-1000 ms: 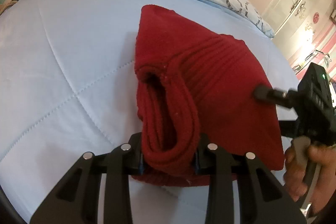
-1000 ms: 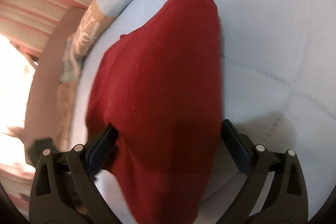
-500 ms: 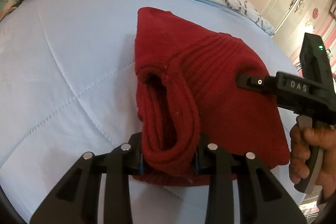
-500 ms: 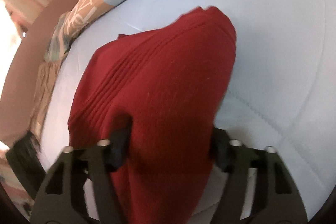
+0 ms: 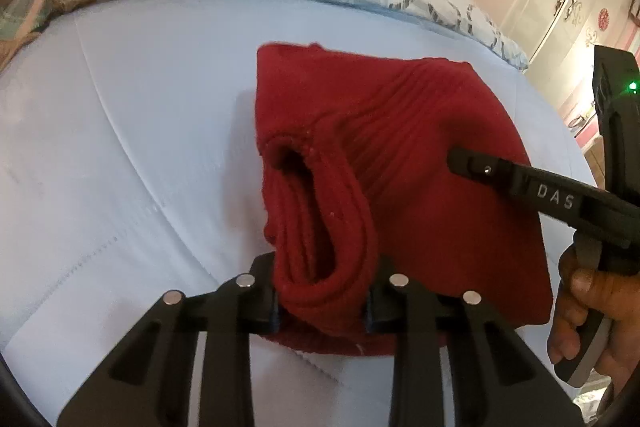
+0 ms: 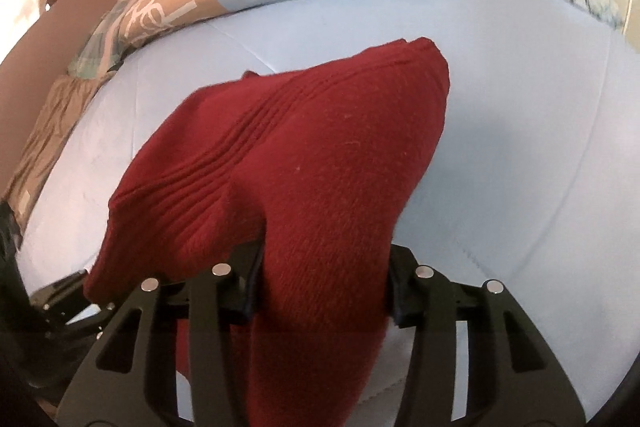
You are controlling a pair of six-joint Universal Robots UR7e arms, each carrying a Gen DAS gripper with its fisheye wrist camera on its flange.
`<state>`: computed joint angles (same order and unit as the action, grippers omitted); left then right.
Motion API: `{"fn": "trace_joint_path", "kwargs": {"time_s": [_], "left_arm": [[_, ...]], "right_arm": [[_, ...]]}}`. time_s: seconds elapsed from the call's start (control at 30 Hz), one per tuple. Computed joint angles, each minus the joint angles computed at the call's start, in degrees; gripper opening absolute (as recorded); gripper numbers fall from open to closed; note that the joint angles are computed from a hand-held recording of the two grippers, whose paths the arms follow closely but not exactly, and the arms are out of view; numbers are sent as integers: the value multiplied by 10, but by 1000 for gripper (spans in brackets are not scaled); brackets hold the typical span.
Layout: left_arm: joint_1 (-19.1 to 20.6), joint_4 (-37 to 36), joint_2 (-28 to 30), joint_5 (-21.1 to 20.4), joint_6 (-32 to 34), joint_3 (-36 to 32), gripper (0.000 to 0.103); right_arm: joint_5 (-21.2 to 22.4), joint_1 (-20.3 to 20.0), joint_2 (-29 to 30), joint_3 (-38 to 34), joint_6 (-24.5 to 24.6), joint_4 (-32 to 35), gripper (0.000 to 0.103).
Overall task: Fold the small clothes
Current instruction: 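Lift the bundle with both tools, set it down squared, open both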
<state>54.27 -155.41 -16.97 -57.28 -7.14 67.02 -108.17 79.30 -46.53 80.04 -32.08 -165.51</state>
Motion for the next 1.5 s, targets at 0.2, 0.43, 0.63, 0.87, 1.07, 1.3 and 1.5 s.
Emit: {"fn": "trace_joint_path", "kwargs": {"time_s": [0.2,0.43,0.63,0.87,1.07,1.3,1.5], "left_arm": [[-10,-3,-2,8,7,-11,27],[-33,-33,-18,12,26,-8,26],[-67,-45,-37,13,36,-7,26],[-123,-38,-52,24,35,2,27],[-172,-54,-36,34,-17,28,27],[-191,-33,29,54,-74,7,27],[-177,20,127,72,-123,-50,28]], "right_arm": [[-23,22,0,14,-77,-72,46],[-25,43,-30,45,-161,-144,46],[-2,54,-88,71,-170,-147,46],[35,46,-193,131,-164,-132,46],[73,5,-278,205,-199,-145,46],[162,-92,-314,244,-220,-127,47],[155,-172,-254,201,-199,-43,49]]}}
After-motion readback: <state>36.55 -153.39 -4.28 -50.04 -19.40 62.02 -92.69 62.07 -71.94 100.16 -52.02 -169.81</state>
